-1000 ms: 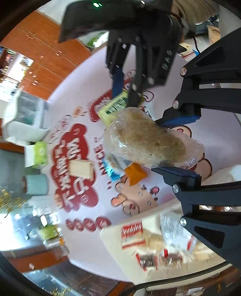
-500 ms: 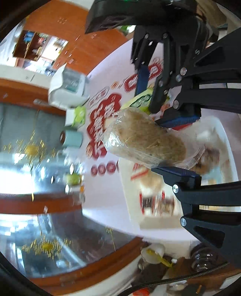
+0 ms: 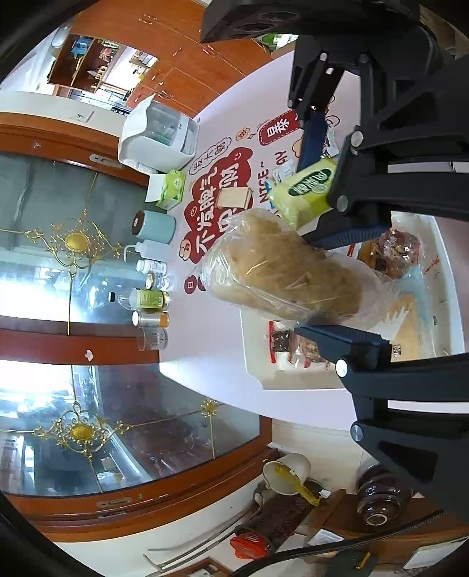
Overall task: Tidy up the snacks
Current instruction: 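Carry both packs over the white tray, then open both tools to drop the packs into the tray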
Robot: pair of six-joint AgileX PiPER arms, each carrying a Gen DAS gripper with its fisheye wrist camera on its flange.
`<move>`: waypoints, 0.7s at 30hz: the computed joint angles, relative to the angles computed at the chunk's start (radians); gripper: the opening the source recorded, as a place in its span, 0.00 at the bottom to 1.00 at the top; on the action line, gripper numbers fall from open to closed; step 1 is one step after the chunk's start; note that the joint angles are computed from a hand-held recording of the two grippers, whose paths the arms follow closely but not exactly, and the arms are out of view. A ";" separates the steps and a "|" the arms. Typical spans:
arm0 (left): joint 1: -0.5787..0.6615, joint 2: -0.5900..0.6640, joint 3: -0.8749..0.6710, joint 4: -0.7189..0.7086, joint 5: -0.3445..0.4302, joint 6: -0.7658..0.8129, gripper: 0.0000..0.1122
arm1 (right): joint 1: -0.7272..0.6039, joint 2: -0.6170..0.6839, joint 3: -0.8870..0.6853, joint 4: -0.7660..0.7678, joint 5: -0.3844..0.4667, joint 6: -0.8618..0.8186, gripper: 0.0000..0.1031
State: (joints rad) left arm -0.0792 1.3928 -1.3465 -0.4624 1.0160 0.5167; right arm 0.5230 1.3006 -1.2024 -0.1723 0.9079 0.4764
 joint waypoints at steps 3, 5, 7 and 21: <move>0.001 0.013 0.006 -0.003 -0.010 0.002 0.34 | 0.025 0.023 0.002 -0.008 0.005 0.033 0.37; 0.009 0.020 0.010 -0.013 -0.012 0.010 0.34 | 0.031 0.032 0.007 -0.003 0.006 0.041 0.37; 0.013 0.025 0.017 -0.037 -0.007 0.028 0.37 | 0.030 0.036 0.015 0.028 0.003 0.022 0.37; 0.002 0.017 0.066 -0.079 -0.002 0.033 0.84 | 0.054 0.030 0.014 -0.065 0.092 0.165 0.68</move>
State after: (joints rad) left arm -0.0776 1.4103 -1.2800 -0.5415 1.0142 0.5495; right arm 0.5770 1.3308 -1.1882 -0.2368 1.0003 0.6416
